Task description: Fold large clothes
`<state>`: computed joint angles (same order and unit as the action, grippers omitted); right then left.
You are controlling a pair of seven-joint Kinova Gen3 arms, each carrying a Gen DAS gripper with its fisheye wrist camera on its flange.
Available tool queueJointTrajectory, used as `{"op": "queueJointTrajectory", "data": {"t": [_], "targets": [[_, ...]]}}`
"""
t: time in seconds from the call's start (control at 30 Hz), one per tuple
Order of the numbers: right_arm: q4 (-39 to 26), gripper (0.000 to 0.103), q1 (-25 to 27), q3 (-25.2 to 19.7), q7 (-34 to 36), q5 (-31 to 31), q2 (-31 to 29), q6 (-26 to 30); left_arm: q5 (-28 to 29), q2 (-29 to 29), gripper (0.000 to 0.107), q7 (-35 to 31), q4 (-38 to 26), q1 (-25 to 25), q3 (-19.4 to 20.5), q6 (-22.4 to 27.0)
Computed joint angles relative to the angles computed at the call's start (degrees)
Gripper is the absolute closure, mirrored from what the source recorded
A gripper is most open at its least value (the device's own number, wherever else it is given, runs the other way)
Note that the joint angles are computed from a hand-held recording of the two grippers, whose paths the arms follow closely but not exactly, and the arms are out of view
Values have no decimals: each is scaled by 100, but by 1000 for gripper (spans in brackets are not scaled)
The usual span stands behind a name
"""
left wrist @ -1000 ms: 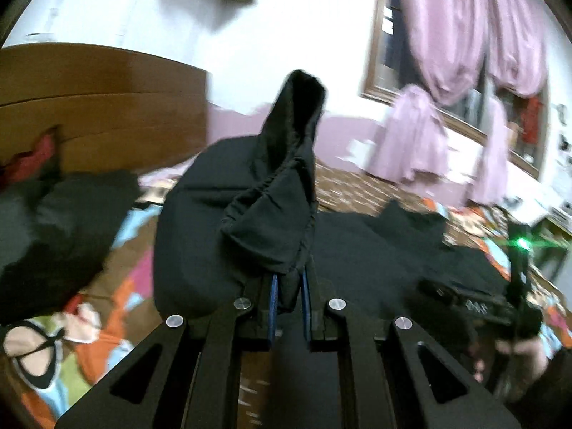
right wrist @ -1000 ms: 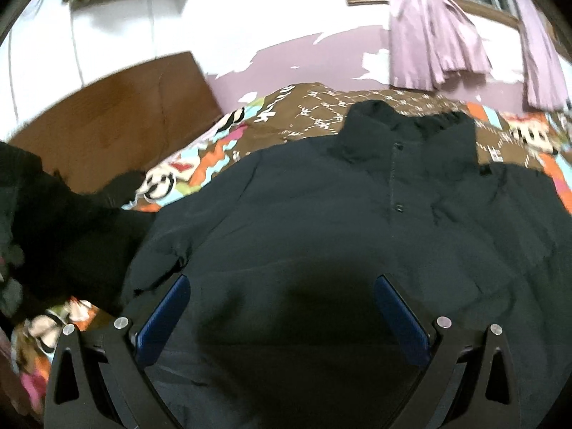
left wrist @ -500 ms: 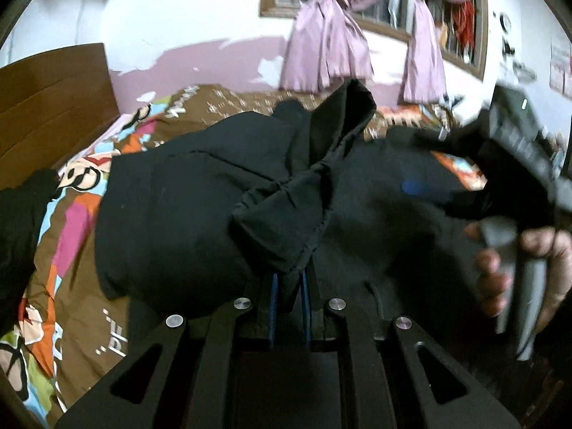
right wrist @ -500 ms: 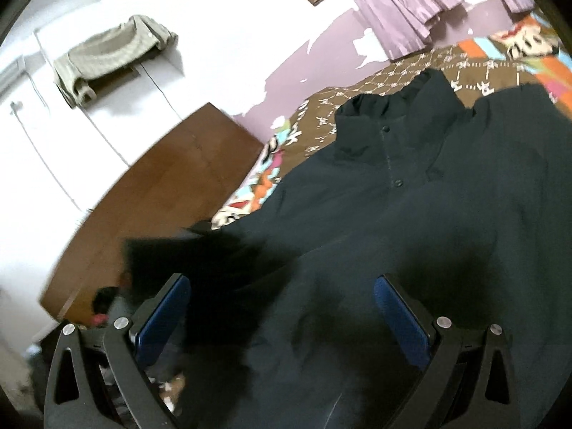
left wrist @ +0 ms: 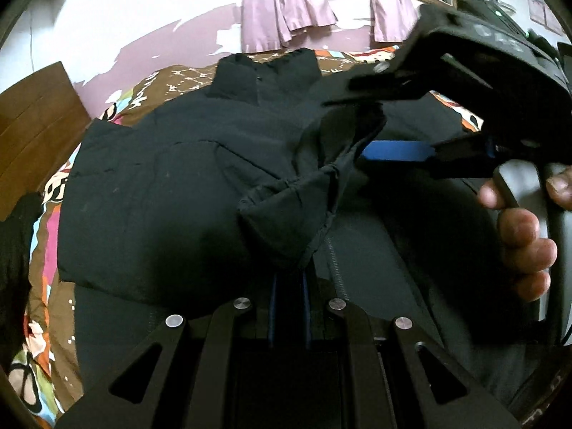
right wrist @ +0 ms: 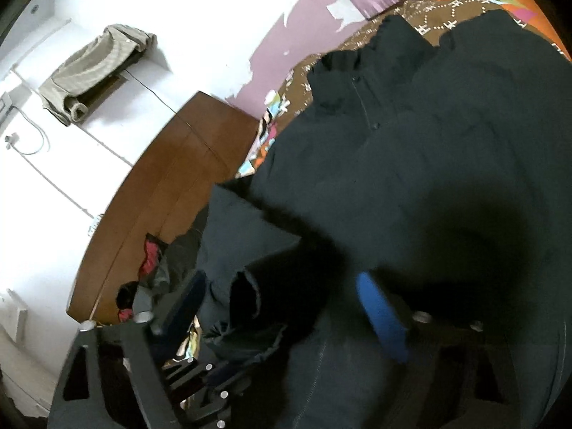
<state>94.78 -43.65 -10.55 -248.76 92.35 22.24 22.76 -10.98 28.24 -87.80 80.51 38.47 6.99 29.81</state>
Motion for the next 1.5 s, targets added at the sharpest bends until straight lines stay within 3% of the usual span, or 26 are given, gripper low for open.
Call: {"op": "queueJointTrajectory", "data": {"t": [0.03, 0.1, 0.13, 0.2, 0.27, 0.37, 0.5, 0.6, 0.8, 0.87, 1.0, 1.13, 1.33, 1.43, 1.47, 1.5], "targets": [[-12, 37, 9, -10, 148, -160, -1, -5, 10, 12, 99, 13, 16, 26, -11, -30], [-36, 60, -20, 30, 527, -586, -16, -30, 51, 41, 99, -13, 32, -11, 25, -91], [-55, 64, -47, 60, 740, -819, -24, -27, 39, 48, 99, 11, 13, 12, 20, -71], [-65, 84, -125, 131, 1071, -1164, -50, 9, 15, 86, 98, 2, -27, -17, 53, -88], [-126, 92, -199, 177, 1517, -1541, -67, 113, -7, 52, 98, -13, -25, 32, 23, -135], [-240, 96, -380, 241, 2216, -1997, -116, 458, -29, -90, 93, -72, 150, 48, 67, -375], [-410, 98, -702, 430, 2897, -2337, -244, 1037, 494, -149, 87, -540, 145, -408, 600, -497], [-361, 98, -934, 613, 2934, -2325, -404, 1450, 886, -178, 87, -786, 78, -612, 816, -413], [-129, 98, -970, 498, 2827, -2333, -694, 2282, 1556, -207, 87, -1332, -51, -1000, 1098, -434], [-91, 98, -917, 408, 2797, -2409, -748, 2570, 1672, -240, 87, -1373, -107, -1000, 1037, -419], [-29, 98, -820, 265, 2918, -2647, -861, 3273, 1574, -155, 84, -1104, -509, -732, 546, -258], [-132, 98, -588, 188, 3323, -3040, -876, 3628, 1153, 222, 84, -393, -1334, -420, -43, 342], [-551, 94, -307, 123, 4115, -3681, -569, 3942, 823, 1128, 84, -35, -2890, -605, 19, 1515], [-912, 66, -528, 379, 4535, -3907, -295, 4348, 885, 1528, 84, -170, -3639, -581, -11, 2147], [-966, 51, -601, 429, 4580, -3873, -242, 4455, 901, 1617, 84, -218, -3792, -569, -28, 2260], [-1020, 44, -654, 473, 4632, -3866, -206, 4560, 943, 1732, 84, -338, -3985, -575, -13, 2431]]}}
